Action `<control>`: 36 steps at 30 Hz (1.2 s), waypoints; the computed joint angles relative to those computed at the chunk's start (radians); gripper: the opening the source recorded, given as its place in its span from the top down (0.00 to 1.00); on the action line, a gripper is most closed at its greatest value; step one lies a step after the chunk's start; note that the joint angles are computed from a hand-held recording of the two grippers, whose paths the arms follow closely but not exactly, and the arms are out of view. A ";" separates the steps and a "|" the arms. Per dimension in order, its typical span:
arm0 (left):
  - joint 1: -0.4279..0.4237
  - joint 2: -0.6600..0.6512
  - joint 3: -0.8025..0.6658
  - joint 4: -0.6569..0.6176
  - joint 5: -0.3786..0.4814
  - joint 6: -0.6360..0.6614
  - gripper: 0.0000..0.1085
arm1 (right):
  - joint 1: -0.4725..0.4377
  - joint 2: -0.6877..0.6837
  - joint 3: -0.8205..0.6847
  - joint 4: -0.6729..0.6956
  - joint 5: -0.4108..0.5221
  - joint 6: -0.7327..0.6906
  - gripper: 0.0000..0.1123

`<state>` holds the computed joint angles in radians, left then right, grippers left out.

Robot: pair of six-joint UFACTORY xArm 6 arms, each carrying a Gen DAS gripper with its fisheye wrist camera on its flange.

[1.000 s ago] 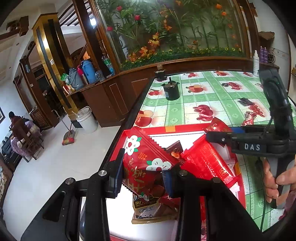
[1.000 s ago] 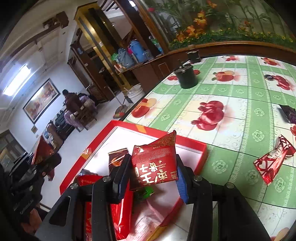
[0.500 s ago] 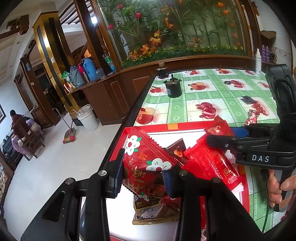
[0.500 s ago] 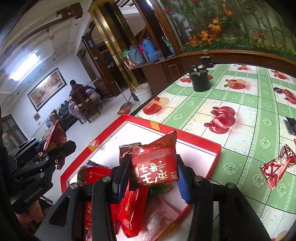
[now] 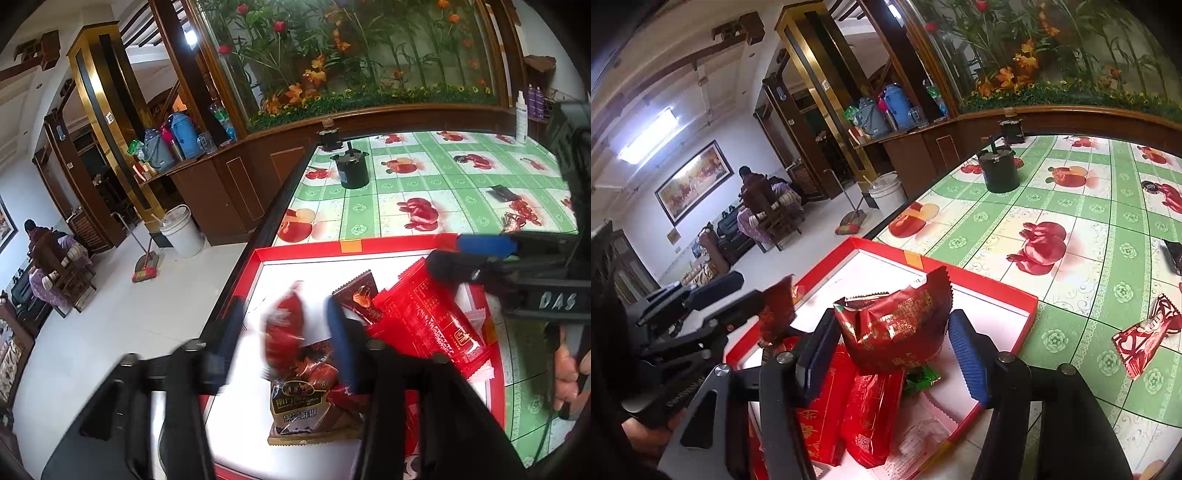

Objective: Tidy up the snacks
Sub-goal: 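Move both tools back to the remaining packets on the tablecloth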

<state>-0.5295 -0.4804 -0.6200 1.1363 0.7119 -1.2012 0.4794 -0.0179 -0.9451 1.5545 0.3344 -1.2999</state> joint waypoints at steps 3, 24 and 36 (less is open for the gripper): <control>-0.011 -0.007 0.002 0.022 0.017 -0.023 0.30 | -0.031 -0.018 0.003 0.050 0.018 -0.027 0.44; -0.177 0.466 -0.445 -0.154 -0.153 0.214 0.24 | -0.585 0.064 -0.083 0.132 0.004 0.224 0.34; -0.180 0.871 -0.833 -0.601 -0.121 0.609 0.24 | -0.600 0.097 -0.110 0.058 0.071 0.307 0.34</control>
